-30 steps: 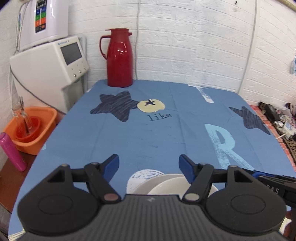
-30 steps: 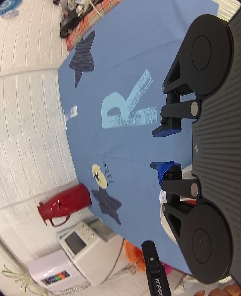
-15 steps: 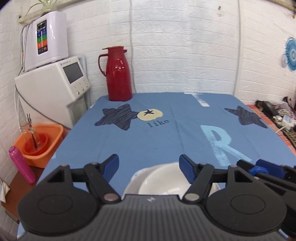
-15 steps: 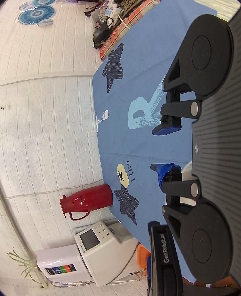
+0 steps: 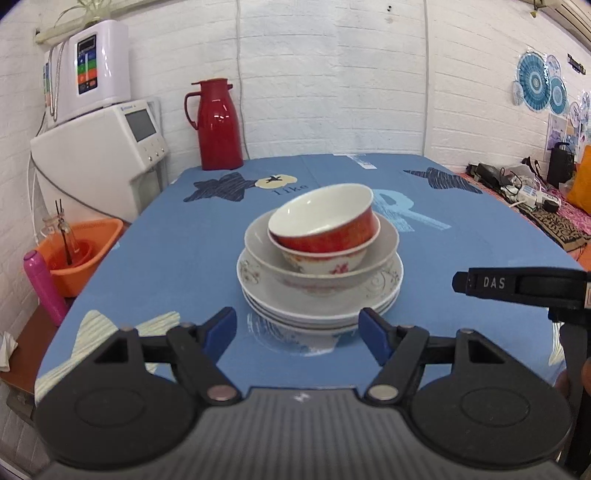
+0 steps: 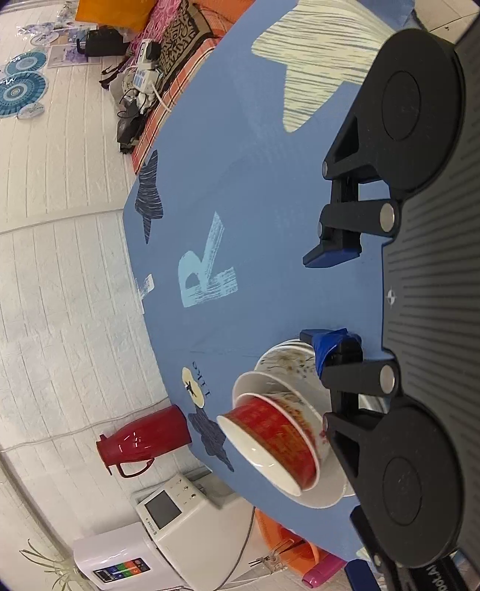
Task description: Organize plates and bowls
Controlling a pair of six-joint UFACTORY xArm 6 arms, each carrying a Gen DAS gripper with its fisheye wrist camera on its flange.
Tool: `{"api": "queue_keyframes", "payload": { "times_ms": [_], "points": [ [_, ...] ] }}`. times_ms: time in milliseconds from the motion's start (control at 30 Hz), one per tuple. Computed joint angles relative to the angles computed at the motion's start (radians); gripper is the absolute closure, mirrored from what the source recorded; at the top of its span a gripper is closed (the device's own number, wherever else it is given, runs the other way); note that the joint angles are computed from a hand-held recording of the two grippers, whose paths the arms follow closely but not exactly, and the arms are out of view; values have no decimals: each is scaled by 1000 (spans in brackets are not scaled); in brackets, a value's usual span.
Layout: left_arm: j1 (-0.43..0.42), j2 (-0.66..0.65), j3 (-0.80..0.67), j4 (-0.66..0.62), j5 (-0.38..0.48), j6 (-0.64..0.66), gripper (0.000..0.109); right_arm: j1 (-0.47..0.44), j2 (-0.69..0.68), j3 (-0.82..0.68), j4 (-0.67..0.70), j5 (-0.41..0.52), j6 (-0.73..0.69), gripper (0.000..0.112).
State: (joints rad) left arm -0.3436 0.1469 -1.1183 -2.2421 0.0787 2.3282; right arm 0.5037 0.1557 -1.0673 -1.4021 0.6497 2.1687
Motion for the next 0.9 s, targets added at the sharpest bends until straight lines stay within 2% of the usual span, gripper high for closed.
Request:
{"api": "queue_keyframes", "payload": {
  "times_ms": [167,300,667,900],
  "points": [
    [24,-25,37,-350,19,405,37,44,-2,24,3,50,14,91],
    [38,-35,46,-548,33,632,37,63,-9,26,-36,74,42,91],
    [49,-94,117,-580,75,672,37,123,-16,28,-61,155,52,90],
    [44,-105,125,-545,77,639,37,154,-8,10,-65,208,28,89]
  ]
}}
